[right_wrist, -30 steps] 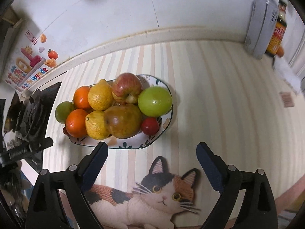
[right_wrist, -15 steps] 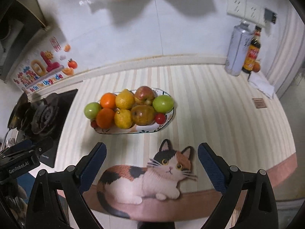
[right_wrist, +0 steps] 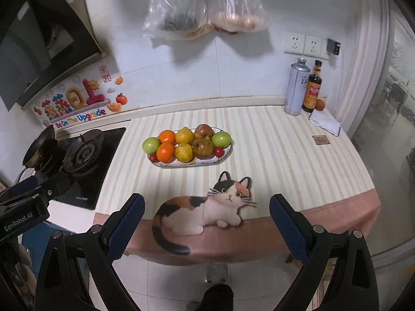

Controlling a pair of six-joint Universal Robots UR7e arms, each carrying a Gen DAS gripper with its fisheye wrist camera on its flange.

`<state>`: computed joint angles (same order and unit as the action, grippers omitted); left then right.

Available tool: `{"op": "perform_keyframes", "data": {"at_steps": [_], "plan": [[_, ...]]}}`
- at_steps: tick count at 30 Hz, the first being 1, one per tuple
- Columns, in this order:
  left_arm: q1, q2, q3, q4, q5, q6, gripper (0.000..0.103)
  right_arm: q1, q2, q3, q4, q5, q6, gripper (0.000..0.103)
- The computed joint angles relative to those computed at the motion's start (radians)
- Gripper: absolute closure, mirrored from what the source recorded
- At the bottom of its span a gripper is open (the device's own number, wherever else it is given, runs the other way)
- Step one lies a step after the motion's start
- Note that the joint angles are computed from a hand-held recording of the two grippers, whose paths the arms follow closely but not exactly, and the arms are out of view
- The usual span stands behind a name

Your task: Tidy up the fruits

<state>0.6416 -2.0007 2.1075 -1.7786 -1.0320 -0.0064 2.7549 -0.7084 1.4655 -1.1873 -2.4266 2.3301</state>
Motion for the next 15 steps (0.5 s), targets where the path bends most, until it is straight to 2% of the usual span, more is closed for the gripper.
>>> {"op": "perform_keyframes", "data": {"at_steps": [3, 8, 15], "plan": [[-0.031, -0.070, -0.018, 0.082, -0.006, -0.017, 0.007, 0.042, 0.058, -0.099, 0.087, 0.024, 0.041, 0.004], [-0.096, -0.155, -0.057, 0.228, 0.005, -0.074, 0.008, 0.102, 0.147, -0.261, 0.194, 0.053, 0.058, 0.004], [-0.219, -0.248, -0.114, 0.401, 0.020, -0.196, 0.007, 0.162, 0.229, -0.431, 0.321, 0.066, 0.082, 0.004]]}}
